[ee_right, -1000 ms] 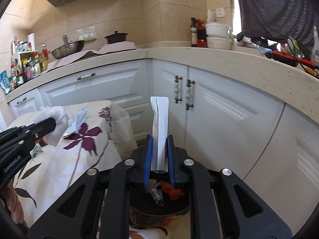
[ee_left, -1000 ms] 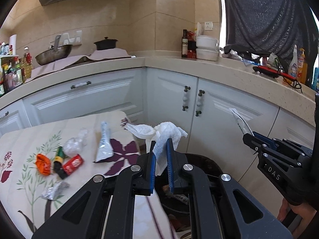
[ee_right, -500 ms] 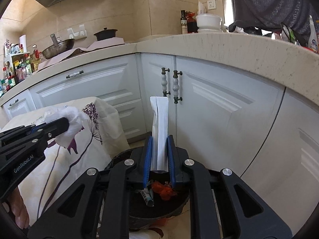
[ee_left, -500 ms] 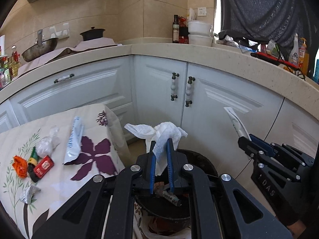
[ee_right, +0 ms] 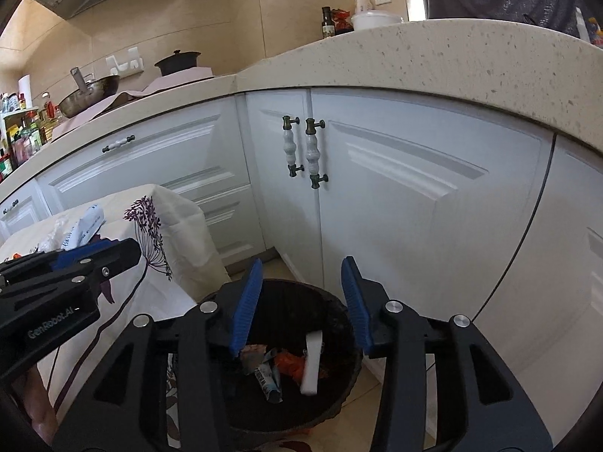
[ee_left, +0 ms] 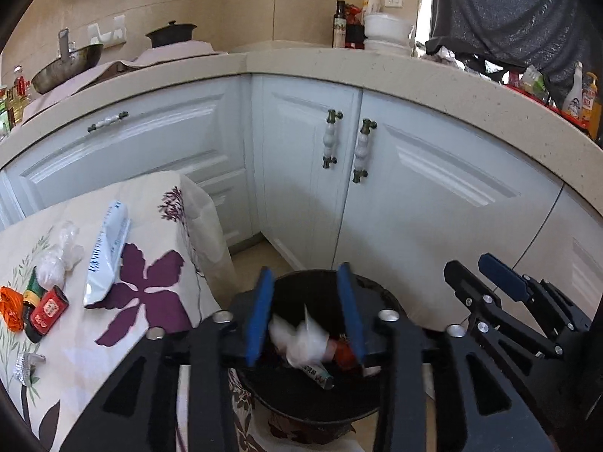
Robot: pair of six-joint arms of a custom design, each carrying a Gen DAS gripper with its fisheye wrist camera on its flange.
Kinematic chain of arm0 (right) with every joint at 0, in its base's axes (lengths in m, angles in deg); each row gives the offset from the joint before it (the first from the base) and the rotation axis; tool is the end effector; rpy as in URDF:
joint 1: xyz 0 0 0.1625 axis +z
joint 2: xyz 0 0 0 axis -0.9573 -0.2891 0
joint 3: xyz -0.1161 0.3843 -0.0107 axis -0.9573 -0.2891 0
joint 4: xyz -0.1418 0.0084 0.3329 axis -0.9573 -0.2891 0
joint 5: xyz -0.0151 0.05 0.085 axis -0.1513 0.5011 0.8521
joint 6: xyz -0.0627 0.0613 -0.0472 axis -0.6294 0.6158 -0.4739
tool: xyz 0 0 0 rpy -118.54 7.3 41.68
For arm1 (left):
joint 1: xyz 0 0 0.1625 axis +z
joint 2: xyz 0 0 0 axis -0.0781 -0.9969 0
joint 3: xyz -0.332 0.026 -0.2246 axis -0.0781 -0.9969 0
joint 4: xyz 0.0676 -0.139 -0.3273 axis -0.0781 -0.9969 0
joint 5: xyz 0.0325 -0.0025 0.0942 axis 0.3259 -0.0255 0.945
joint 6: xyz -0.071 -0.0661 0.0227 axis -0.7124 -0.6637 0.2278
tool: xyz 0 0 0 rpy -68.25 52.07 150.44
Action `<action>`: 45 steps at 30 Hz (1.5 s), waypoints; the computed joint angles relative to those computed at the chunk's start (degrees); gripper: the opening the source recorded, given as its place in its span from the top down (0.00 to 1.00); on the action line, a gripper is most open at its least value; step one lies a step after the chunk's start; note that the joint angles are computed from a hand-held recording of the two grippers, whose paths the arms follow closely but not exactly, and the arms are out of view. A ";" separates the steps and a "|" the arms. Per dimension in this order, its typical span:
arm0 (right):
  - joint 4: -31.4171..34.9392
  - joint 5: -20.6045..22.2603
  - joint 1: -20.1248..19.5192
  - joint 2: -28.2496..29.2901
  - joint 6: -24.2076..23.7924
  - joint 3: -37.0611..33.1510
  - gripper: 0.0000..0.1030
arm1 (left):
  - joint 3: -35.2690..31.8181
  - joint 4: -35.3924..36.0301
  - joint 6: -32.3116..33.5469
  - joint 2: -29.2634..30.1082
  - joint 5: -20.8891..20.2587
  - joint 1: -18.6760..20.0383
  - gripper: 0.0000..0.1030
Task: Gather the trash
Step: 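Move both grippers back to the table toward the silver foil packet, then grasp the silver foil packet with the left gripper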
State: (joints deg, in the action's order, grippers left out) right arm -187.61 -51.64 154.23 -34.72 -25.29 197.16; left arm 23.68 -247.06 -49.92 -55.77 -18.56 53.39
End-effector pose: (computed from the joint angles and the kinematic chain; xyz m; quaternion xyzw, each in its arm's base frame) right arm 0.0116 -0.4973 0.1394 -0.0074 -0.7415 0.5493 0.3853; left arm -0.2663 -0.5776 -0.0382 0.4156 0.8478 -0.2778 0.1769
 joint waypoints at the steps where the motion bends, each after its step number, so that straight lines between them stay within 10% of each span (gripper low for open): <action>1: 0.00 -0.07 0.21 0.08 -0.08 -0.01 0.57 | 0.31 -0.57 0.30 -0.15 0.01 -0.06 0.60; 29: 10.77 -3.78 14.33 8.80 -0.20 -8.66 0.48 | 16.15 -11.84 8.52 -16.02 8.39 7.93 0.56; 45: 20.54 -5.61 16.90 11.52 0.36 -14.26 0.48 | 11.11 2.56 5.52 -18.95 9.18 13.26 0.53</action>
State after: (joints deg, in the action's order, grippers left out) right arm -167.07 -57.26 171.13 -23.20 -24.92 182.90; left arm 34.79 -244.50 -44.40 -74.72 -9.37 66.65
